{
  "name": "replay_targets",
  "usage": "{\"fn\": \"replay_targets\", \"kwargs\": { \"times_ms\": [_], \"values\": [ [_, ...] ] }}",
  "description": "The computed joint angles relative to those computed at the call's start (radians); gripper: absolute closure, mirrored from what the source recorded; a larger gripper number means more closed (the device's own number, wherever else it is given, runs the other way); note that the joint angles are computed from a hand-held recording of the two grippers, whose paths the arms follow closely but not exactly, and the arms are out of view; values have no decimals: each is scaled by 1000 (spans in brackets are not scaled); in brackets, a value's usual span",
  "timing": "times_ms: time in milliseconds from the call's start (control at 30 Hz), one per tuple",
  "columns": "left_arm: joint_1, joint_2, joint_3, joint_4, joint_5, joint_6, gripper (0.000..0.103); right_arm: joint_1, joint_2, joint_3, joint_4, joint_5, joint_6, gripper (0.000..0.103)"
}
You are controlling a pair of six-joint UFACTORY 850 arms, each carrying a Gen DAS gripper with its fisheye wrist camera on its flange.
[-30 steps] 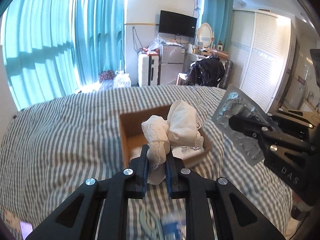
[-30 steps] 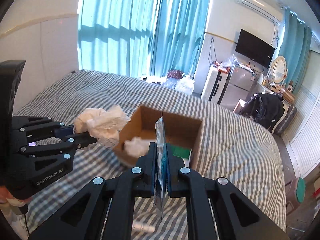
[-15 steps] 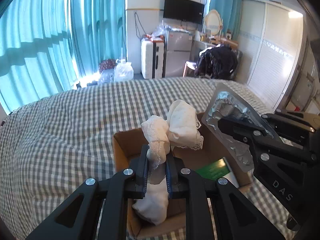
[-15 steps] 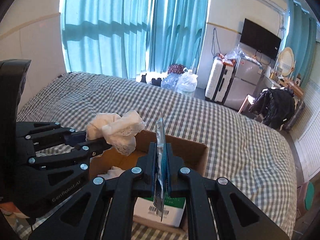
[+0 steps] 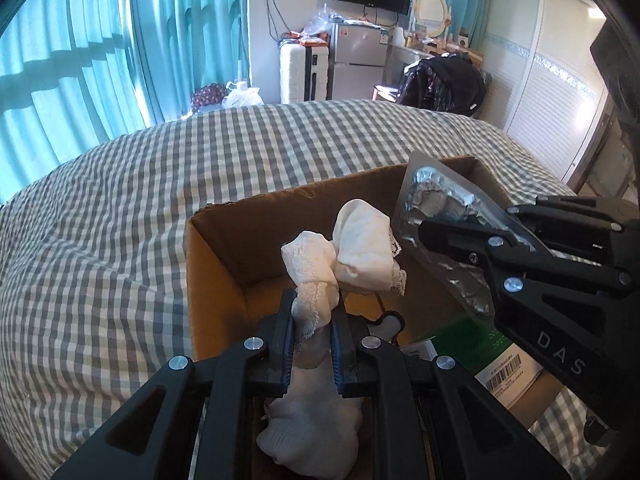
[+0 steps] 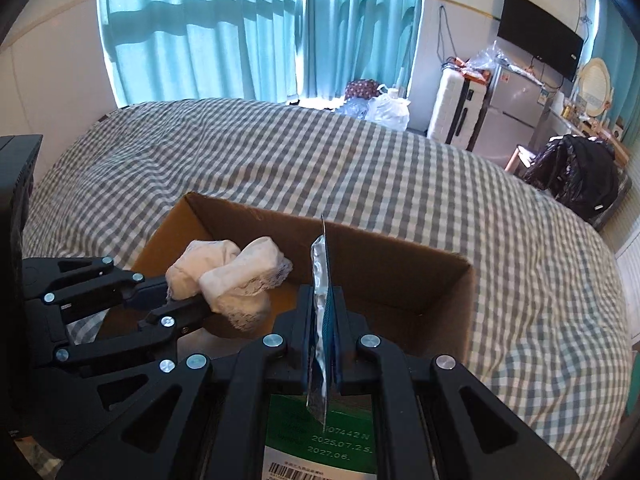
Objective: Organize objects
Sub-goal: 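Carry tissues and blister pack over the cardboard box and release both, then withdraw both tools from the box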
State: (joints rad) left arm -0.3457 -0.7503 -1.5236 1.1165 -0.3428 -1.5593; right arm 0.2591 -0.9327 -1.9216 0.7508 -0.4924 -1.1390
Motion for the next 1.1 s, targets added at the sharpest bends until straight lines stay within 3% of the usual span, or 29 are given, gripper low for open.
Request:
{"fn": "replay_targets", "kwargs": {
  "times_ms": [33, 100, 133, 167, 200, 267, 367, 433, 500, 733, 933, 1100],
  "values": [
    [0, 7, 9, 12, 4, -13, 85, -3, 6, 8, 15, 5, -12, 95],
    [-5, 28, 33, 42, -6, -50, 71, -10, 28, 33, 66, 11, -35, 85],
    [-9, 48, 56, 59, -13, -73, 66, -14, 43, 49, 100, 11, -52, 64],
    [-14, 63, 71, 74, -17, -92, 49, -21, 61, 68, 146, 11, -79, 43],
    [-18, 81, 84, 90, -23, -112, 30, -30, 92, 105, 216, 15, -128, 36],
    [-33, 116, 117, 153, -47, -187, 20, -42, 134, 146, 278, 11, -174, 34],
    [-57, 175, 162, 153, -73, -191, 20, -55, 223, 233, 347, 20, -239, 34],
    [-83, 223, 196, 163, -115, -206, 14, -62, 299, 307, 395, 35, -303, 34],
    [-113, 279, 232, 189, -172, -239, 7, -71, 380, 383, 440, 47, -367, 31],
    [-216, 439, 318, 241, -339, -312, 2, -99, 643, 614, 584, 69, -551, 11],
    [-322, 538, 391, 167, -485, -288, 0, -131, 835, 802, 726, 54, -739, 4],
    [-383, 592, 479, 149, -523, -319, 0, -147, 935, 928, 735, 37, -777, 4]
  ]
}}
